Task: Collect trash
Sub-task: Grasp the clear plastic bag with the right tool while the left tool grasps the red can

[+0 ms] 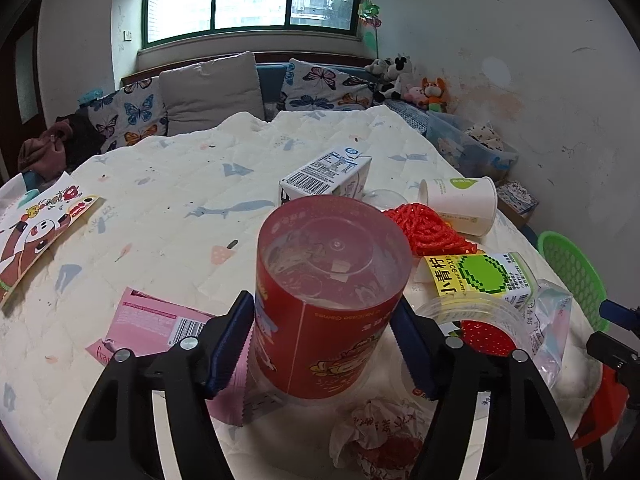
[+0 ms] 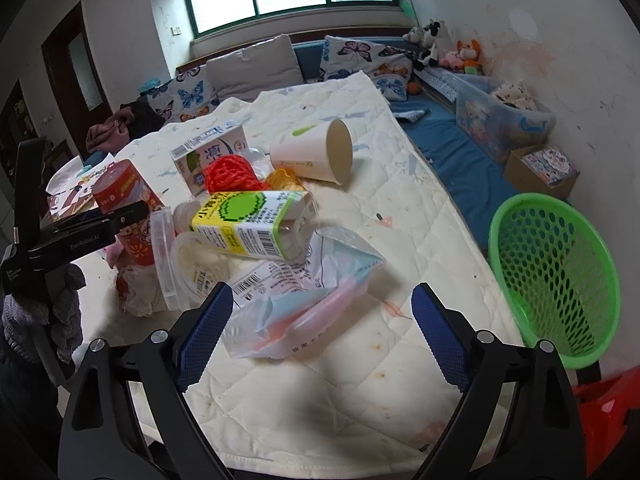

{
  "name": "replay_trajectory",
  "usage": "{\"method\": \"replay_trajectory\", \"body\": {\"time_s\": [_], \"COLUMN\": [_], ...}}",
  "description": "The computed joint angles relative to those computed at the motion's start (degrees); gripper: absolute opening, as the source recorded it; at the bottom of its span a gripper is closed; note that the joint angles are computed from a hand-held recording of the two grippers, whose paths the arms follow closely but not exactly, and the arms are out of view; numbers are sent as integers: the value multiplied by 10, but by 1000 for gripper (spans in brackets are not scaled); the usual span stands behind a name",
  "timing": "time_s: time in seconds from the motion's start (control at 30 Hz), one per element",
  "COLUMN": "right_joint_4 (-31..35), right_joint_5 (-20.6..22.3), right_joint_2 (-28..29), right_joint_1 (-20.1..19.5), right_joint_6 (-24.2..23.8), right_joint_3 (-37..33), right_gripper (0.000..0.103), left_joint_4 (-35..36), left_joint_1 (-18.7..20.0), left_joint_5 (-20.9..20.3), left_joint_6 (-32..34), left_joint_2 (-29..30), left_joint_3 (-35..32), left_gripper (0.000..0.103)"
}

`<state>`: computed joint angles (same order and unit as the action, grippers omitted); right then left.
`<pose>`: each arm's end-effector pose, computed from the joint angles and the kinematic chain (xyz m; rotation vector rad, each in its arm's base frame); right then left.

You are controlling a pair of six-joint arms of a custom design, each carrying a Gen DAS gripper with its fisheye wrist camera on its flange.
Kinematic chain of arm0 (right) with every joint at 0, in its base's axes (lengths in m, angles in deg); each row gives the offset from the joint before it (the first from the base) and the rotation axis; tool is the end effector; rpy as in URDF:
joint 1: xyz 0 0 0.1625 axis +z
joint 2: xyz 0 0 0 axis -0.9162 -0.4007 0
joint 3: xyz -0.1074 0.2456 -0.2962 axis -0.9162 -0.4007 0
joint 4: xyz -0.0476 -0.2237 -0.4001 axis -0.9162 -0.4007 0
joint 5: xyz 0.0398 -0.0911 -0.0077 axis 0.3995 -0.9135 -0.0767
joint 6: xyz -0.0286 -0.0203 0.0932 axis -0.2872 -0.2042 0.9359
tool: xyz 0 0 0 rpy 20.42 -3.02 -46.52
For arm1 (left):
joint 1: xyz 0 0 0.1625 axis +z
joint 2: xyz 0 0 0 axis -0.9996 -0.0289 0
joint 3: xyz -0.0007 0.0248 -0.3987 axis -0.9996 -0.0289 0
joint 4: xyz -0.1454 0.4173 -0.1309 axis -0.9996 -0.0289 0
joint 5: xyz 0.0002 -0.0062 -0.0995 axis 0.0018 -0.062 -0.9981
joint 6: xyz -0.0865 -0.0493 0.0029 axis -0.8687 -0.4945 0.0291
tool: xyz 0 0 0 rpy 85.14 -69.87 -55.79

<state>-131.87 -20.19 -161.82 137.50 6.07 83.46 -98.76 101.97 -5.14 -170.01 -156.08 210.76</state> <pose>0.0191 -0.3560 0.2395 0.9996 -2.4827 0.6314 -0.2396 -0.2809 0.0063 0.0212 2.1127 -1.1053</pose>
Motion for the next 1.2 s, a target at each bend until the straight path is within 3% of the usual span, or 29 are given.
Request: {"method": "replay_trajectory", "body": {"time_s": [0.13,0.43,0.63,0.9,1.2], "right_joint_4": [-10,-11,17,55,51], "right_joint_5": [-11,-12,-11,29,55], "right_joint_2": [21,87,139,95,52], "right_joint_1": [-3,-5,-15,-33,-32], "right_joint_6": [13,60,112,100,77], "right_joint_3": [-6,-38,-74,-69,-68], "right_gripper": [85,69,51,19,13], "left_joint_4": [-7,40,82,157,138], "left_joint_1": [-3,-28,-48,-78,-85], "left_joint_5": [3,0,-1,9,37], "left_joint_6": [2,-43,-74,-120,-80], "left_joint_2": [-2,-19,-34,-53,-31], "left_joint_3": [5,5,0,-20,-51], "left_gripper": [65,64,64,64,64]}}
